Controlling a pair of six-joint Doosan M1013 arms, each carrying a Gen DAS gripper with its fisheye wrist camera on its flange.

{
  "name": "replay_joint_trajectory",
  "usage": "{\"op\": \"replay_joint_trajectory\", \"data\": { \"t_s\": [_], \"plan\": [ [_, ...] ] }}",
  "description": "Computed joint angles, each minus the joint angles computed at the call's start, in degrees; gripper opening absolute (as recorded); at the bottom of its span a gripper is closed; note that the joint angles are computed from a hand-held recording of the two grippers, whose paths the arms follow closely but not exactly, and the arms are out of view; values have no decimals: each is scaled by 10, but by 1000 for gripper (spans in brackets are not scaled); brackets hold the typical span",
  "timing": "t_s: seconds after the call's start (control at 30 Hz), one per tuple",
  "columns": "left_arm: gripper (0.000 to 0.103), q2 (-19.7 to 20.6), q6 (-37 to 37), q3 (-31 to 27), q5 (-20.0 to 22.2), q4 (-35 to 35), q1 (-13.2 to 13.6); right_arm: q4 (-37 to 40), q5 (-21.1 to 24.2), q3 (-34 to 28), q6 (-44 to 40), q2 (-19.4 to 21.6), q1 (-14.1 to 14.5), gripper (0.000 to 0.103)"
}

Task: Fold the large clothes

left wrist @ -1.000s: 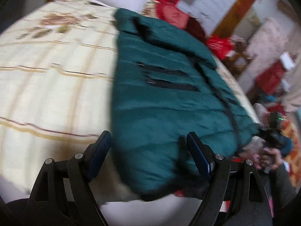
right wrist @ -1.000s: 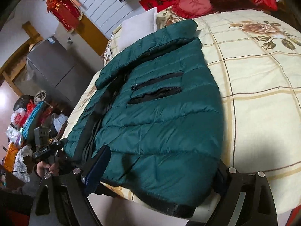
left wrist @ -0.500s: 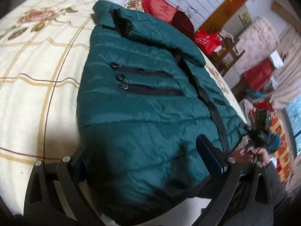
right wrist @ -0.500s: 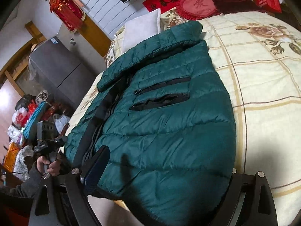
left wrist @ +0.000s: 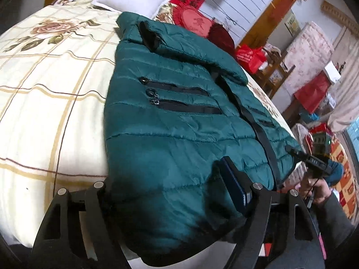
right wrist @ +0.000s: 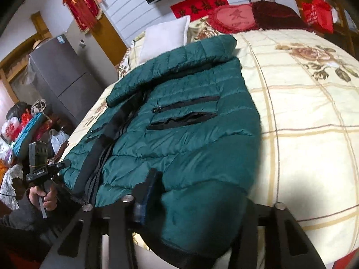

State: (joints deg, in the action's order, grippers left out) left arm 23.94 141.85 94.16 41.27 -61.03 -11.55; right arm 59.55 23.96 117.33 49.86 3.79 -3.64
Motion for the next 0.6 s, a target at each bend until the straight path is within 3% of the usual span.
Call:
{"op": "replay_joint_trajectory", "data": {
  "t_s": [0.17,0.23,0.3,0.37,0.53,0.6],
  "plan": [
    [76,3,-31,-9,6,29,-2,-94,-6,-6,83,5,9,38],
    [61,-2,-44,-7,-15,45,-4,-85,-10,-4,63,1,12,32],
    [38,-2,-73,-10,-24,71,-5,-55,-9,-1,24,-4,14,25],
    [36,1,-90,-14,-17,84,-3,-46,-12,1,17,-8,18,24],
    [36,0,-107,-15,-16,102,-1,-108,-57,8,123,-14,38,21],
    [21,-7,-100,-9,-27,98,0,-110,-84,15,136,-21,48,19]
  ]
}}
